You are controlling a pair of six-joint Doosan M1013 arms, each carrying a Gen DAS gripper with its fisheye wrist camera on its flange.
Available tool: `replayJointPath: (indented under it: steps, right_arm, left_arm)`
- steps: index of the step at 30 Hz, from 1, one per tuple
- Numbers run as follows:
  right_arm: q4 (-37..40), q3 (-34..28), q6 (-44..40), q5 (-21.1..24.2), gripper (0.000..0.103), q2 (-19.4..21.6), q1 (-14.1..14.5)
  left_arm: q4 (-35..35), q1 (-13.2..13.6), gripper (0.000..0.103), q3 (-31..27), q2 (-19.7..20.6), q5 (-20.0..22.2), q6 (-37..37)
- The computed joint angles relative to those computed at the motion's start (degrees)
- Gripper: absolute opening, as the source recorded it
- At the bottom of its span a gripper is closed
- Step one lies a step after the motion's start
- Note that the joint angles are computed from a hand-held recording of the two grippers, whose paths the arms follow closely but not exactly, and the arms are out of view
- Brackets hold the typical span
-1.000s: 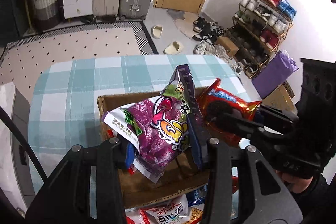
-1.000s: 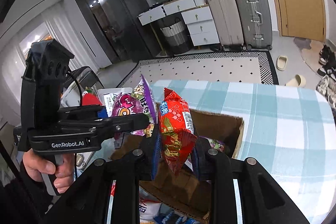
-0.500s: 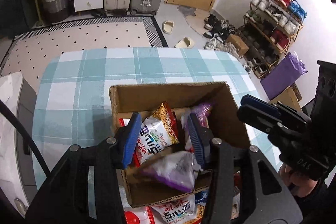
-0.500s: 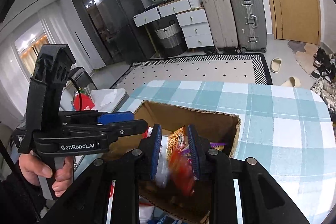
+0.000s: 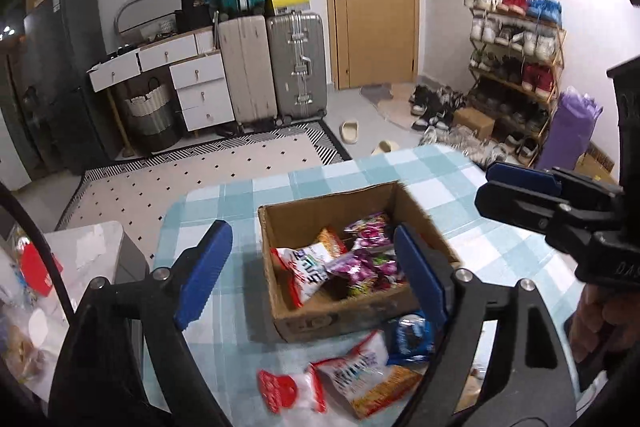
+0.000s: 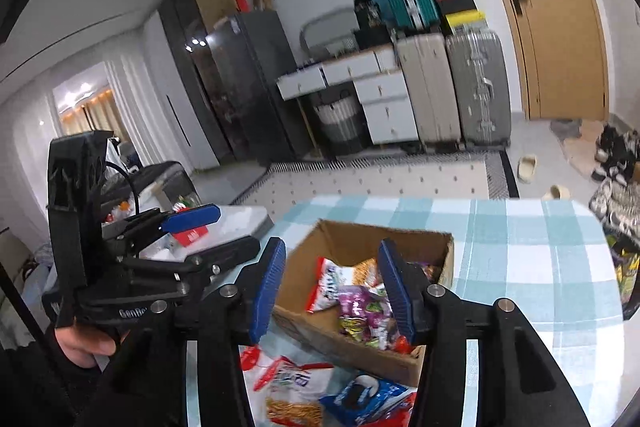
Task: Organize snacks
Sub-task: 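Move both open tools back toward the remaining snacks on the table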
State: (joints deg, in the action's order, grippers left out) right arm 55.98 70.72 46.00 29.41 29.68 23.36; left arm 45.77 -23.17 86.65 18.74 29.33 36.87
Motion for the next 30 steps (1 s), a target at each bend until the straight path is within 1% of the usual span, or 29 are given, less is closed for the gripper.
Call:
replayJointPath:
  steps: [1,2,4,5,6,8,9,11,13,16,17,19,21,22,24,27,30]
  right_arm:
    - [1.55,1.08,-1.8,-0.72,0.051,-0.8,0.13]
    - [3.8,2.43,-4.38,-1.47,0.054,-1.77,0.25]
    - [7.97,5.11,-9.11,-3.21,0.066,-3.64,0.54]
    - [11.54,6.97,-13.07,-4.31,0.075,-4.8,0.67]
    - [14.04,8.18,-15.82,-4.78,0.08,-5.56,0.75]
    - [20.33,11.36,-22.92,-5.82,0.085,-7.44,0.88]
    - [23.21,12.78,-26.06,-6.17,0.089,-8.22,0.89]
    - [29.47,16.03,-32.6,-6.66,0.093,-9.88,0.95]
    - [33.1,18.53,-37.11,-7.62,0.094,-11.18,1.21]
    - [38.09,21.56,-41.6,-8.16,0.098,-12.63,1.3]
    - [40.48,22.59,-42.02,-7.05,0.099,-13.01,1.03]
    - [42.67,23.29,-41.56,-4.44,0.1,-13.03,0.38]
    - [43.99,24.26,-41.34,-4.17,0.1,-13.41,0.27]
    - [43.94,24.63,-41.12,-4.46,0.1,-13.59,0.31]
    - [44.38,24.84,-41.32,-4.82,0.1,-13.66,0.36]
    - [45.89,26.37,-44.23,-6.88,0.102,-14.49,0.86]
    - [47.81,27.79,-50.08,-11.42,0.102,-15.21,1.92]
  left_arm:
    - [0.42,-0.29,0.082,0.67,-0.71,-0.18,-1.0]
    - [1.22,-0.64,0.082,1.5,-1.45,-0.44,-2.68]
    - [2.09,-1.26,0.085,2.85,-2.72,0.03,-5.12]
    - [1.77,-1.65,0.085,3.16,-3.14,1.67,-5.97]
    - [0.96,-1.86,0.085,3.67,-3.63,2.46,-6.48]
    - [1.35,-2.28,0.085,5.34,-4.91,2.31,-8.48]
    - [3.14,-2.72,0.085,6.22,-5.41,2.84,-10.82]
    - [6.3,-3.69,0.085,7.79,-6.28,4.41,-14.45]
    - [7.86,-4.5,0.085,9.41,-7.13,5.15,-17.06]
    - [9.22,-5.21,0.085,11.91,-8.42,4.41,-20.97]
    - [9.7,-5.32,0.085,12.43,-8.63,4.37,-22.07]
    - [11.78,-6.04,0.085,13.64,-9.08,5.13,-25.35]
    - [13.7,-6.5,0.086,15.09,-9.59,5.33,-28.6]
    - [14.61,-6.75,0.089,15.9,-9.91,5.31,-30.38]
    - [16.13,-6.97,0.102,17.18,-10.3,5.21,-33.5]
    - [19.44,-6.87,0.102,19.33,-10.68,2.95,-38.91]
    - [17.37,-6.81,0.102,20.32,-10.07,2.91,-37.45]
